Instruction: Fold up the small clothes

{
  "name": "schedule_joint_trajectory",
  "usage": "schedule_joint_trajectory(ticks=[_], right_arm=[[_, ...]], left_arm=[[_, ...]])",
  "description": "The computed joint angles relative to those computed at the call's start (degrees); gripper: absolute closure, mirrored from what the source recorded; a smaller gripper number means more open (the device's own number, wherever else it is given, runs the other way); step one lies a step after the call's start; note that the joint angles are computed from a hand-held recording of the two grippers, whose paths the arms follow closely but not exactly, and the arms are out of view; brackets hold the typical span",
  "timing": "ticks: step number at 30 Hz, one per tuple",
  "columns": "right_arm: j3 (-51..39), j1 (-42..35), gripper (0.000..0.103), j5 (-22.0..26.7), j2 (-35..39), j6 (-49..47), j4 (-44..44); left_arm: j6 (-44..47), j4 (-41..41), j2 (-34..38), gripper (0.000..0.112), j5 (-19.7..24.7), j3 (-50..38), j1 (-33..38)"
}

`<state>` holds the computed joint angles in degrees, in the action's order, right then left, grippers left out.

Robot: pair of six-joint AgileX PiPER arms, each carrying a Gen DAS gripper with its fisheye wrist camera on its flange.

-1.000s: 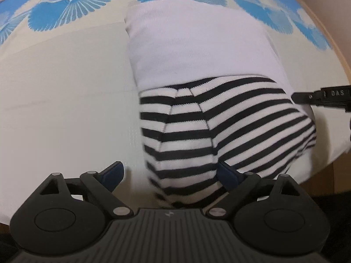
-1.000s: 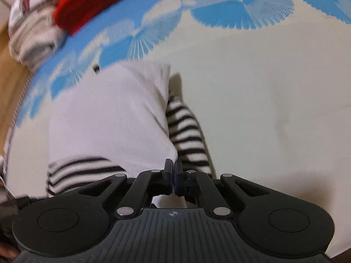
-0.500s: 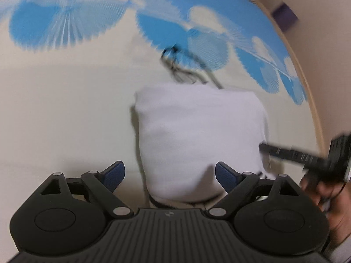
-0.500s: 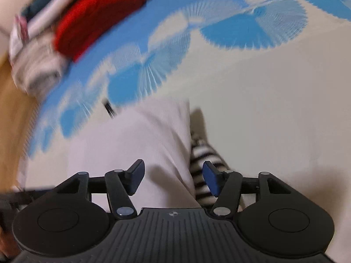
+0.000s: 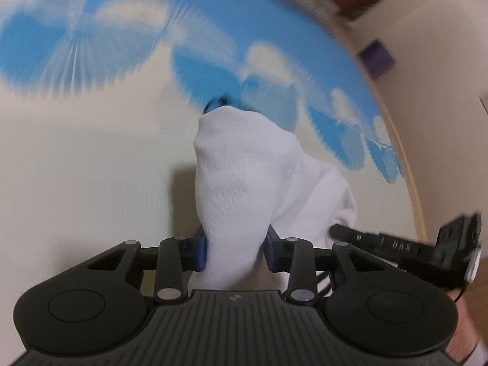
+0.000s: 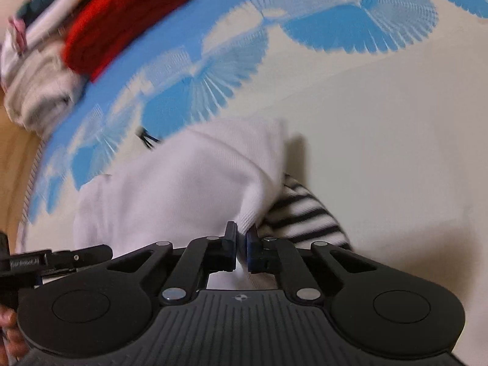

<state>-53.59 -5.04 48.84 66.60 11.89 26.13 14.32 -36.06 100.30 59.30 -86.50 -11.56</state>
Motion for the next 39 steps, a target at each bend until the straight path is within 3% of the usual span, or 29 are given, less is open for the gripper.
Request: schedule_joint_trajectory(ticks=[4,6,9,12,14,16,17,20,23,26,28,29,31,33,34,37,39], right_arm=[[-2.3,7.0,0.098,-9.9,1.8,5.7,-1.9],[-3.6,10.1,0.098,-14.3,4.3,9.4,-3.4],[-7.1,15.7,0.098,-18.3,8.9,20.1,-13.2],[-9.7,17.7,0.101,-19.4,12.8,28.5,-20.2],[-12.1,19.5,0.101,-16.7,15.3,34.4,-28.5],[-13.6,19.2,0.101,-15.2,17.7,34.3,-28.5],[-13.4,19.2,0.100,-15.0,18.1,34.1,-28.3],[-15.2,20.7,0.099,-11.3,19.5,36.2,-32.4],[-14.4,21.9,0.081,-9.9,16.7,38.9,-35.4],[-12.5,21.3,0.075,-11.4,12.3,29.5,-27.7],[-11.8,21.6,0.068,-10.6,11.3,20.1,-21.8],[-11.9,21.5,0.066,-8.9,11.9,16.4,-19.2],[-13.9,22.4,0.065,-0.4,15.7,13.1,-18.6],[-13.9,25.1,0.067,6.7,18.5,17.2,-25.0],[-13.5,26.0,0.070,6.8,17.4,18.7,-27.0],[-15.0,32.0,0.068,9.7,12.3,28.2,-39.3],[-16.2,37.6,0.065,12.3,7.9,35.8,-48.7]], left_arm=[[1.6,4.0,0.1,0.072,-1.4,-4.6,3.6],[2.0,4.3,1.3,0.065,-1.6,-6.8,7.0],[1.2,4.8,1.6,0.061,-5.0,-7.8,10.6],[5.1,0.4,3.3,0.061,1.3,-10.2,13.6],[9.8,0.2,3.5,0.061,6.5,-10.5,13.5],[13.1,3.8,2.7,0.061,7.1,-8.6,11.0],[13.8,7.1,2.5,0.060,5.9,-6.6,8.9],[13.0,19.4,0.7,0.040,-0.4,-0.4,3.6],[11.4,16.4,0.1,0.042,2.8,-2.6,6.2],[14.3,12.5,-1.1,0.042,4.3,-3.0,8.3],[14.6,14.2,-0.5,0.042,5.8,-2.7,7.6],[13.5,17.8,0.0,0.039,5.4,-1.7,6.2],[12.0,21.4,-0.7,0.027,2.6,1.4,4.8],[10.1,20.9,-1.8,0.027,2.9,1.6,5.5],[8.4,21.6,-3.4,0.028,2.3,2.2,5.6],[5.5,24.8,-9.6,0.025,-1.2,5.0,5.0],[3.1,26.3,-13.8,0.016,-2.3,5.7,4.8]])
